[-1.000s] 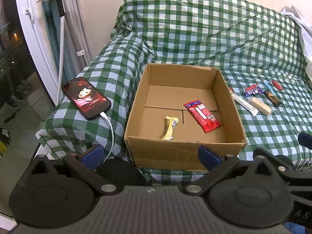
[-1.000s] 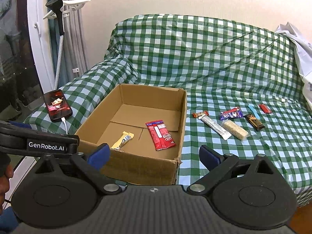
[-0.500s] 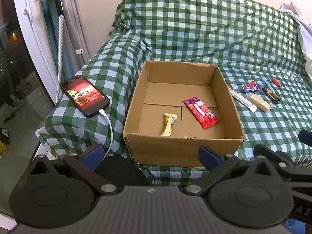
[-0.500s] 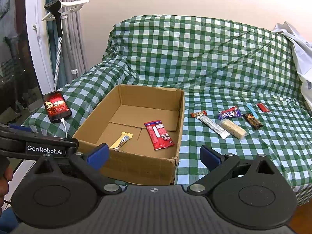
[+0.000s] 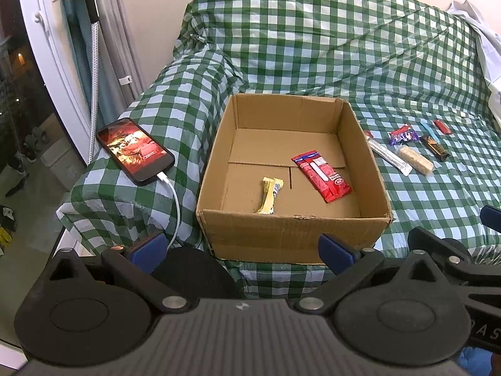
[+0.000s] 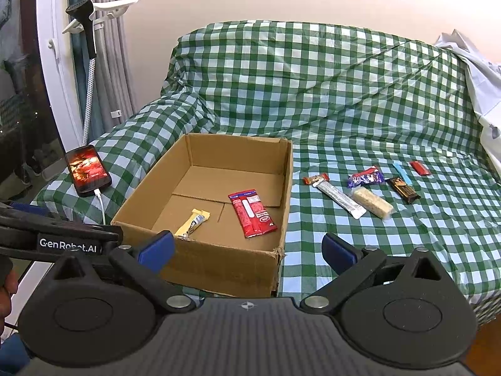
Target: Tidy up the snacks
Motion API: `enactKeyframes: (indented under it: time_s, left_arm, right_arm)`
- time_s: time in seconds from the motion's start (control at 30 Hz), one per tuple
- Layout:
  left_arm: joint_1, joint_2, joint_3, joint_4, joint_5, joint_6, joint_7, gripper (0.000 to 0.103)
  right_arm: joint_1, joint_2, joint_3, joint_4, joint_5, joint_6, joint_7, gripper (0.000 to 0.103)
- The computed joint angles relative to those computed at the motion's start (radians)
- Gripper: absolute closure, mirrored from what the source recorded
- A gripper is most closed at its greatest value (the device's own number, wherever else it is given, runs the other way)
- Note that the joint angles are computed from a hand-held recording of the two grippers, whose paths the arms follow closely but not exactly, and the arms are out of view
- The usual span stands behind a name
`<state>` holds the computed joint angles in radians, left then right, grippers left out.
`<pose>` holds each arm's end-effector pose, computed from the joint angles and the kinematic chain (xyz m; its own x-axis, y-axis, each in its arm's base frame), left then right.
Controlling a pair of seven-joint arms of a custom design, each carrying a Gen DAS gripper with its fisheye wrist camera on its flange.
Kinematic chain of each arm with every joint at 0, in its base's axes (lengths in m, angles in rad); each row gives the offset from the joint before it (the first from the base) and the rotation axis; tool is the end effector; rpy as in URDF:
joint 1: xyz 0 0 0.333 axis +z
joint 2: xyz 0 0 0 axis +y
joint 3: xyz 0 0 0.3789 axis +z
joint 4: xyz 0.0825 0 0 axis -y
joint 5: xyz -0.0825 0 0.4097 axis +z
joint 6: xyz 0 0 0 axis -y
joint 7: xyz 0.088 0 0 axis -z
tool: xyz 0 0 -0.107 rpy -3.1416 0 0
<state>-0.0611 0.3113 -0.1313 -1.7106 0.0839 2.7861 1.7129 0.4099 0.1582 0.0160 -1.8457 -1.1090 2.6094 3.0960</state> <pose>0.7244 -0.1315 0.5494 -0.3170 -0.9390 -0.1333 -0.6587 0.3192 -0.6814 0.6078 0.2962 0.5484 -0.2235 -0.9695 -0.1004 -0.5378 0.2085 -0.8169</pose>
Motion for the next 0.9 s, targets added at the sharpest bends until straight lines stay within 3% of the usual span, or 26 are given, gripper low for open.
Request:
enactKeyframes:
  time_s: [0.9]
  left_arm:
    - [0.002,0.025,0.000,0.032,-0.003,-0.046,0.028,0.000]
  right_arm:
    - [-0.003,0.016,-0.007,0.007,0.066,0.002,-0.033,0.001]
